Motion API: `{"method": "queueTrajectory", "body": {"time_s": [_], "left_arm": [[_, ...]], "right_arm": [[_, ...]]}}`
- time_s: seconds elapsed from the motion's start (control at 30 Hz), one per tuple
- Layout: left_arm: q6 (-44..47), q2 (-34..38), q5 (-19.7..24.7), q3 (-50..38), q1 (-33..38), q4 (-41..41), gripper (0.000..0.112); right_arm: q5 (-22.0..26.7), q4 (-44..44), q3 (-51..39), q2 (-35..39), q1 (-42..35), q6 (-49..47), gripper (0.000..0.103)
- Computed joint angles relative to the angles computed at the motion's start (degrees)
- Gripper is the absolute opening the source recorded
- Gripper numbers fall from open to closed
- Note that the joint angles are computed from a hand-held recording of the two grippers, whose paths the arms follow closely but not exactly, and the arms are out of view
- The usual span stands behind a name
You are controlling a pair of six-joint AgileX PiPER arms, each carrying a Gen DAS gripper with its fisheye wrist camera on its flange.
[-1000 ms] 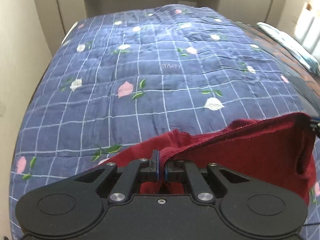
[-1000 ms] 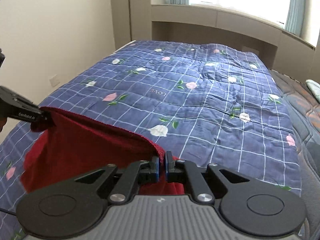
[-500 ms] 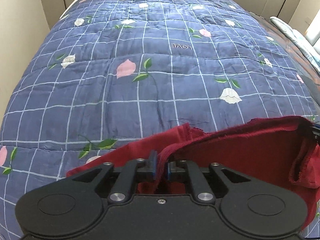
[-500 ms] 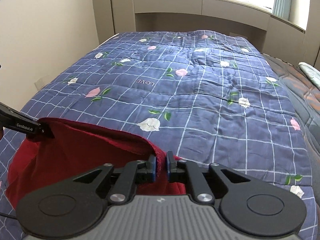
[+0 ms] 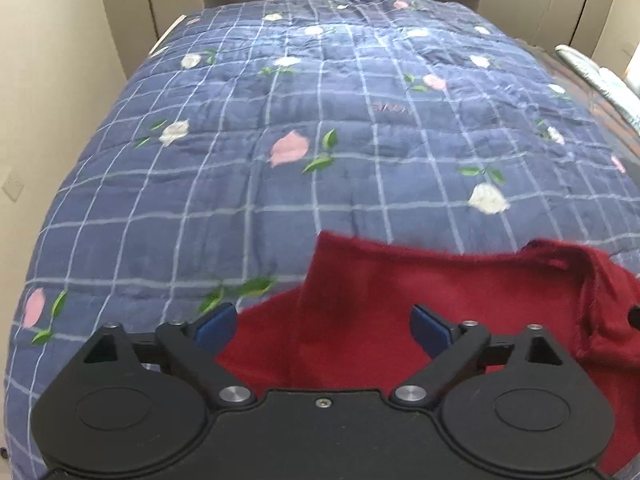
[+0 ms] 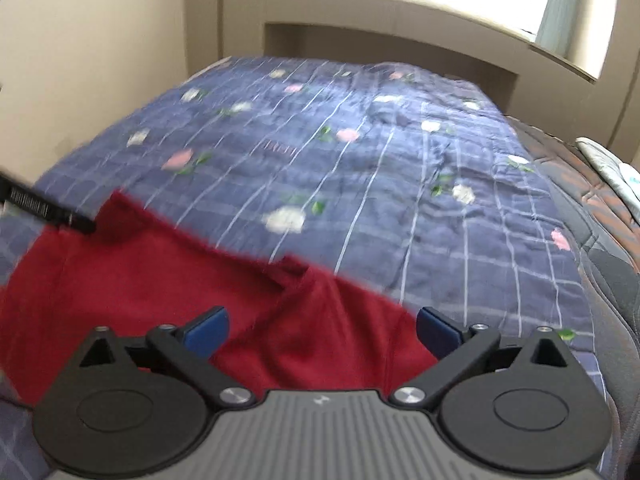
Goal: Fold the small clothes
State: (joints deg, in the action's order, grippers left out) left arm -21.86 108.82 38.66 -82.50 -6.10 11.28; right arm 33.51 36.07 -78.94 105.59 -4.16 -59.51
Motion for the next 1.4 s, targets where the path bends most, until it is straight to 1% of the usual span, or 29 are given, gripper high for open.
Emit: {"method": "queueTrajectory", "body": {"time_s": [0.07, 0.13, 0.2, 0.23, 0.3, 0.33, 0.37, 0.4, 0.43, 0.47, 0.5, 0.57, 0.7, 0.73, 0.77, 0.83, 0.87, 0.9, 0.93, 0.97, 1.0, 1.07, 1.1, 1.13, 1.2, 1.27, 1.33, 1.4], "left_arm": [[-1.97, -1.39, -0.17, 2.96, -0.36, 1.71, 0.095], [-4.31, -2.99, -0.99, 6.46, -0.7, 3.31, 0.096], [-6.26, -4.4, -1.78, 9.82, -1.06, 4.85, 0.096], [-7.6, -4.99, -1.88, 11.27, -1.34, 5.76, 0.096], [-9.0, -5.8, -1.79, 13.38, -1.5, 6.21, 0.096], [-9.49, -5.99, -1.63, 14.03, -1.56, 6.14, 0.096], [-9.9, -6.21, -1.39, 14.67, -1.59, 5.87, 0.096], [-10.27, -6.49, -1.29, 15.29, -1.64, 5.67, 0.096], [-10.69, -6.67, -1.12, 15.67, -1.67, 5.54, 0.096], [-11.17, -6.84, -0.9, 15.94, -1.75, 5.48, 0.096], [-11.56, -7.0, -0.82, 16.15, -1.85, 5.47, 0.096], [-12.22, -7.44, -0.73, 16.4, -2.11, 5.52, 0.096], [-14.35, -7.7, -0.33, 15.88, -2.85, 6.83, 0.096], [-15.2, -7.62, -0.24, 15.63, -3.03, 7.24, 0.096], [-15.61, -7.59, -0.22, 15.41, -3.06, 7.22, 0.096], [-16.31, -7.45, -0.18, 14.97, -3.27, 7.31, 0.096], [-16.78, -7.48, -0.12, 14.9, -3.52, 7.68, 0.096], [-17.29, -7.59, -0.06, 14.89, -3.83, 8.16, 0.096], [-17.86, -7.82, -0.07, 14.97, -4.18, 8.71, 0.096], [-18.33, -8.08, -0.11, 15.14, -4.47, 9.12, 0.096], [-18.85, -8.34, -0.06, 15.27, -4.76, 9.54, 0.096], [-19.95, -8.86, 0.07, 15.6, -5.27, 10.3, 0.096], [-20.56, -9.12, 0.35, 15.69, -5.63, 10.6, 0.096], [-21.15, -9.36, 0.76, 15.69, -6.09, 10.85, 0.096], [-22.4, -10.14, 1.53, 15.95, -7.14, 11.39, 0.097], [-24.45, -11.39, 2.51, 16.37, -8.76, 12.44, 0.098], [-27.13, -12.81, 3.22, 17.09, -10.48, 14.06, 0.101], [-30.63, -14.22, 4.79, 17.46, -12.85, 16.08, 0.102]], "right_arm": [[-1.65, -2.04, 3.97, -1.57, 0.59, -2.68, 0.102], [-3.86, -4.48, 7.47, -2.45, 1.33, -4.29, 0.1], [-5.64, -4.44, 9.88, -2.91, 1.55, -5.82, 0.085], [-5.66, -3.52, 10.19, -2.86, 1.26, -6.44, 0.081], [-5.48, -0.83, 9.99, -2.6, 0.32, -7.34, 0.059], [-5.26, -0.55, 9.27, -2.21, 0.12, -6.6, 0.052], [-4.71, 0.12, 8.55, -1.95, -0.42, -6.57, 0.038], [-4.21, 0.87, 7.43, -1.52, -0.76, -6.05, 0.018], [-3.62, 0.75, 5.92, -0.9, -1.01, -4.81, 0.013], [-3.23, 0.21, 4.43, -0.35, -1.19, -3.32, 0.013], [-2.72, 0.35, 3.02, 0.24, -1.64, -2.8, 0.008], [-2.87, 0.08, 0.37, 1.32, -2.22, -0.6, 0.007], [-4.34, -4.66, -5.48, 4.33, -3.28, 8.34, 0.007], [-3.94, -6.1, -7.14, 5.46, -3.65, 10.61, 0.007], [-2.41, -8.59, -9.71, 7.23, -3.98, 13.75, 0.007], [-0.09, -14.86, -13.8, 10.57, -3.83, 19.64, 0.013], [0.22, -17.74, -14.98, 11.84, -3.67, 21.82, 0.023], [0.14, -18.33, -15.28, 12.48, -3.78, 22.16, 0.034], [-0.17, -16.96, -15.06, 12.66, -4.23, 20.99, 0.039], [-0.75, -15.4, -14.5, 12.5, -4.73, 19.71, 0.052], [-1.94, -14.93, -13.43, 12.04, -4.8, 19.29, 0.07], [-5.31, -15.14, -10.42, 10.47, -4.98, 19.35, 0.086], [-6.16, -14.83, -9.25, 9.64, -5.04, 19.12, 0.091], [-6.62, -14.31, -8.22, 8.91, -5.22, 18.7, 0.093], [-6.73, -12.93, -6.27, 7.06, -5.86, 17.47, 0.101], [-7.57, -10.62, -3.69, 4.56, -6.54, 14.98, 0.103], [-7.73, -8.76, -1.3, 1.81, -7.24, 12.45, 0.103], [-5.98, -8.08, 0.03, -0.77, -7.92, 11.35, 0.103]]}}
